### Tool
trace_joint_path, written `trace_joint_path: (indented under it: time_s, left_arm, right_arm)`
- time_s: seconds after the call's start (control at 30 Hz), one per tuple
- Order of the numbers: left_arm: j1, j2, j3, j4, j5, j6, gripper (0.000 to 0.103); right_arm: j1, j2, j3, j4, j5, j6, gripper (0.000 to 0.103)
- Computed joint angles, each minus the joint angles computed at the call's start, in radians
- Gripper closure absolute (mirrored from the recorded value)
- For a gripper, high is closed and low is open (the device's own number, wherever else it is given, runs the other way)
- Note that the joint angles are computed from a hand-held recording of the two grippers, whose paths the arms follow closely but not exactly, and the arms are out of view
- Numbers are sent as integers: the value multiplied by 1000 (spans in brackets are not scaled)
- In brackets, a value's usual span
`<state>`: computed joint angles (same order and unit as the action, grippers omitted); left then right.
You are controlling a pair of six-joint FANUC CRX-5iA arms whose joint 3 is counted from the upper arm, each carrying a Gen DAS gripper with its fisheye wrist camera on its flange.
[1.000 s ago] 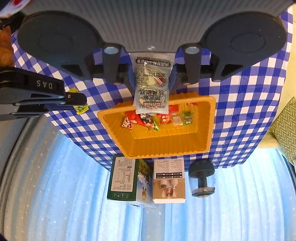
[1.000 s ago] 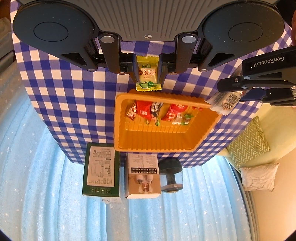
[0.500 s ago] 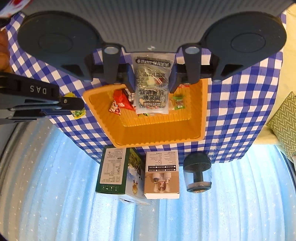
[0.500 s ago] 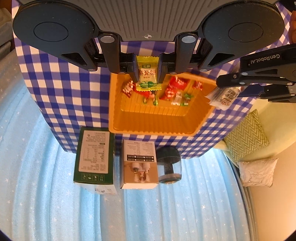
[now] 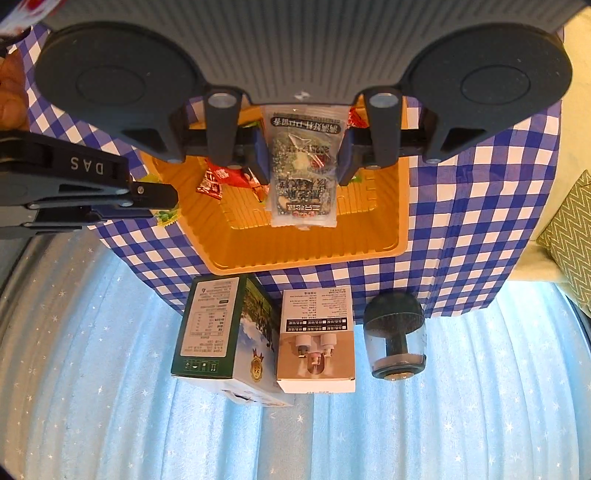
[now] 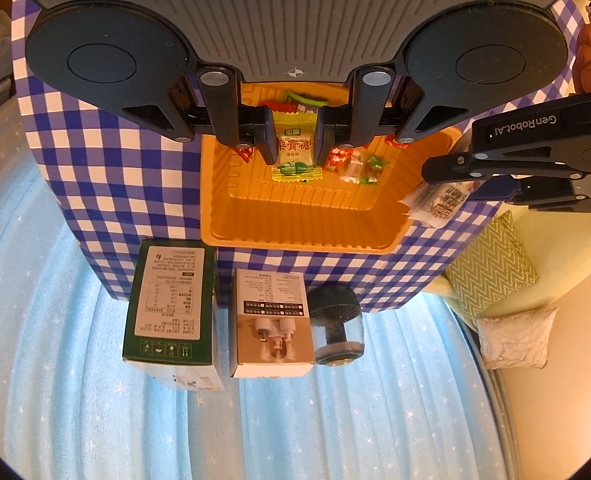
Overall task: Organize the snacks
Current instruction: 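Lower both tools into the orange tray and open the left tool to drop the packet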
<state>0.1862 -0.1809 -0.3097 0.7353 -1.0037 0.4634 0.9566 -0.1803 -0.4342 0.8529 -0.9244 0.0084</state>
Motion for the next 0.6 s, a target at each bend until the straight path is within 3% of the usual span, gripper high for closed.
trace_joint_path:
  time_s: [0.6]
  left_arm:
    - [-62,175,133,-51,57,74,69]
  right_arm:
    - [-132,88,66,-57,131,47,82]
